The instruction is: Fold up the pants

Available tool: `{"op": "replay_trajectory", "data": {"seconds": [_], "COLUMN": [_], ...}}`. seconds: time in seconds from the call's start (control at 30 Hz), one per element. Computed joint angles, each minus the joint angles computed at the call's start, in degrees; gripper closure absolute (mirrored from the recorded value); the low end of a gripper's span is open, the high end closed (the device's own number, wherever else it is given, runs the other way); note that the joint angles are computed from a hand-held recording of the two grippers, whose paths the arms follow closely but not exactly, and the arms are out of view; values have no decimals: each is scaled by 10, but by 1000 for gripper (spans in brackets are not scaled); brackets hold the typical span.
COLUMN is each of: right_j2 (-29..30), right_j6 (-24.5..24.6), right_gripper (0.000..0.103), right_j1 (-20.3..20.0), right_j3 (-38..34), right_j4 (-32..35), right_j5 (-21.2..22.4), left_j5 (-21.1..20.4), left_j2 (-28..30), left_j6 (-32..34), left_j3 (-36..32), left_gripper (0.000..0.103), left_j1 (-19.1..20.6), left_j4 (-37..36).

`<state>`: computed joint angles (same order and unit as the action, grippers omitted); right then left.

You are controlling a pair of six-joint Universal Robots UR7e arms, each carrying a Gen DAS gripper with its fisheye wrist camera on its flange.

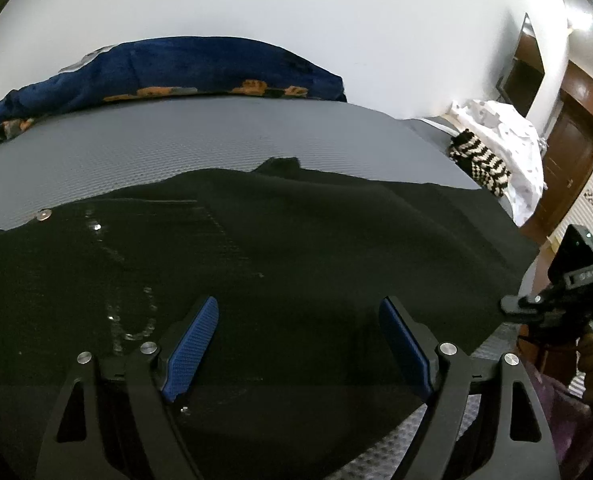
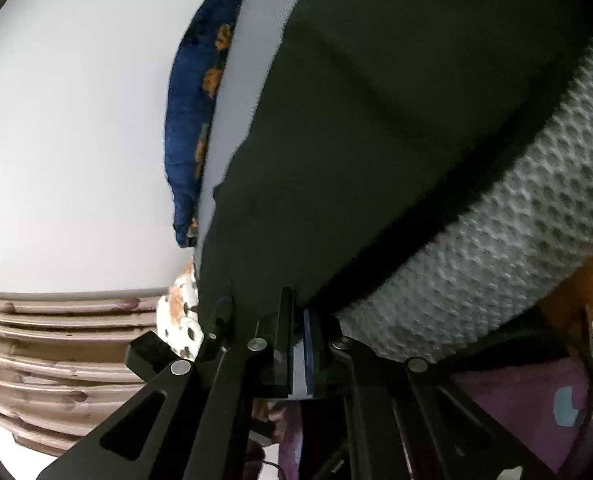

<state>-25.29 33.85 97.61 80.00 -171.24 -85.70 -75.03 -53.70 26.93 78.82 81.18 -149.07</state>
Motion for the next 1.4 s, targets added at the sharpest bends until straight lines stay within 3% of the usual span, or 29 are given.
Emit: {"op": "replay_trajectory", "data": {"seconds": [0.1,0.2,0.23,0.33,0.37,0.43,0.53,0.67,0.73,0.77,0.83,0.93,0.97,1.03,1.1,1.2,1.27,1.3,1.33,1.4], "right_j2": [5,-19,-34,-82,-100,-111,-88,-27,-12,-13,-30,-72,-84,-85,-69,-35,-11,-15,-22,-57], "right_j6": [30,5,-8,-61,-88,-121,-155,-276,-303,-295,-258,-196,-195,-243,-308,-374,-367,-351,-336,-298], "right_gripper": [97,81,75,74,74,74,74,75,75,80,103,103,94,94,93,81,81,87,99,103], "right_j1": [-15,-15,-13,-6,0,3,1,5,-1,-9,-30,-48,-48,-41,-30,-24,-33,-46,-55,-79], "right_j3": [1,23,34,71,80,77,30,-89,-118,-122,-103,-38,-24,-29,-68,-135,-184,-184,-178,-133], "right_j4": [-8,4,16,13,10,-1,2,88,115,127,117,16,-6,-17,19,102,146,143,138,88], "right_j5": [34,41,30,-13,-51,-79,-75,-111,-159,-168,-162,-196,-210,-208,-187,-202,-218,-211,-201,-199], "left_j5": [12,30,30,5,-4,-15,-2,31,40,43,19,2,0,1,8,24,36,38,41,41], "left_j2": [3,0,-3,-17,-20,-17,13,50,61,65,62,59,59,59,59,61,61,60,60,60], "left_j6": [12,19,13,3,10,20,43,50,41,31,18,6,5,7,13,22,29,30,32,32], "left_j3": [0,7,8,21,27,31,19,-9,-22,-29,-33,-36,-36,-33,-31,-27,-23,-21,-20,-20], "left_gripper": [20,20,20,20,20,15,13,13,13,13,13,13,13,11,9,8,8,8,8,8], "left_j1": [0,-6,-8,-17,-23,-32,-44,-47,-42,-41,-35,-28,-27,-28,-29,-35,-38,-38,-39,-39], "left_j4": [-3,-6,1,-4,-15,-24,-34,-21,-3,10,13,22,22,19,18,14,12,10,9,9]}}
